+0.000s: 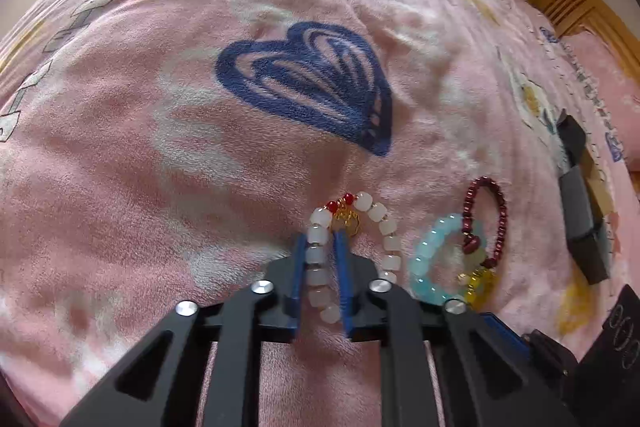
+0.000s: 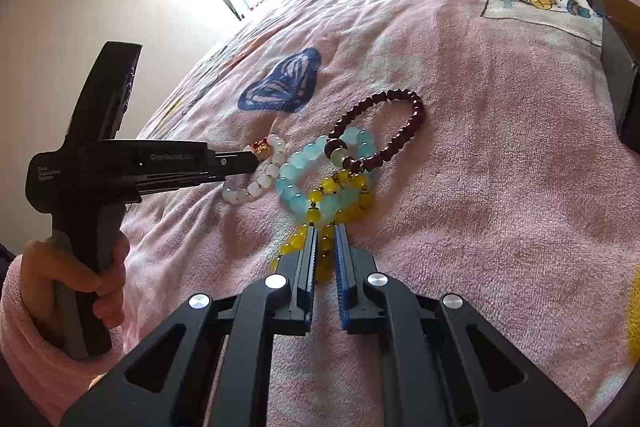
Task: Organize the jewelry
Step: 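Lift the white bracelet with left tool while right tool lifts the yellow bracelet, then carry white and yellow bracelets into the box and open both tools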
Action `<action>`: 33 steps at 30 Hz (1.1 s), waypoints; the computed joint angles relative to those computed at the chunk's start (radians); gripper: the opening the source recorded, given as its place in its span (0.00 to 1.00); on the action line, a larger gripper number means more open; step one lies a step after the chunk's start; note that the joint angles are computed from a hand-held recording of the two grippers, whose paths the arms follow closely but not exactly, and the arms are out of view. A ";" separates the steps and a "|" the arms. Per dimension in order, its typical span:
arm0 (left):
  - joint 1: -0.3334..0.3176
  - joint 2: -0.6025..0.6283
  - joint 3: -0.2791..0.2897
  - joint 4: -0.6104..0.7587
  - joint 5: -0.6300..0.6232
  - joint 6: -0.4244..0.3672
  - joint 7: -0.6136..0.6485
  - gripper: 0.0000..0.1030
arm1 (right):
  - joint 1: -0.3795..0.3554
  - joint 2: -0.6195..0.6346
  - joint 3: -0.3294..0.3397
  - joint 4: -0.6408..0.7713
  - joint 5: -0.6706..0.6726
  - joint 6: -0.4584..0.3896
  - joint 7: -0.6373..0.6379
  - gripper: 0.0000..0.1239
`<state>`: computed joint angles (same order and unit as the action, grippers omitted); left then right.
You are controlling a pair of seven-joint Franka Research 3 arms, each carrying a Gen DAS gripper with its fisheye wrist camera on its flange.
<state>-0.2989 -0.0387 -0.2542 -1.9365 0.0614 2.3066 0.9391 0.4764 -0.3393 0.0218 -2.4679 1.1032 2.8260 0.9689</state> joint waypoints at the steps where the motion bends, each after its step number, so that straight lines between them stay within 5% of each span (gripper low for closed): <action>1: -0.001 -0.003 -0.001 -0.004 -0.004 0.004 0.009 0.11 | 0.003 -0.003 -0.004 0.001 0.006 -0.005 -0.006 0.08; 23: -0.050 -0.045 -0.039 0.114 0.109 -0.063 0.024 0.11 | -0.024 -0.259 -0.094 -0.037 0.163 -0.060 -0.100 0.08; 33: -0.112 0.029 -0.078 0.278 0.185 -0.095 0.006 0.11 | -0.113 -0.430 -0.114 -0.107 0.098 0.037 0.001 0.08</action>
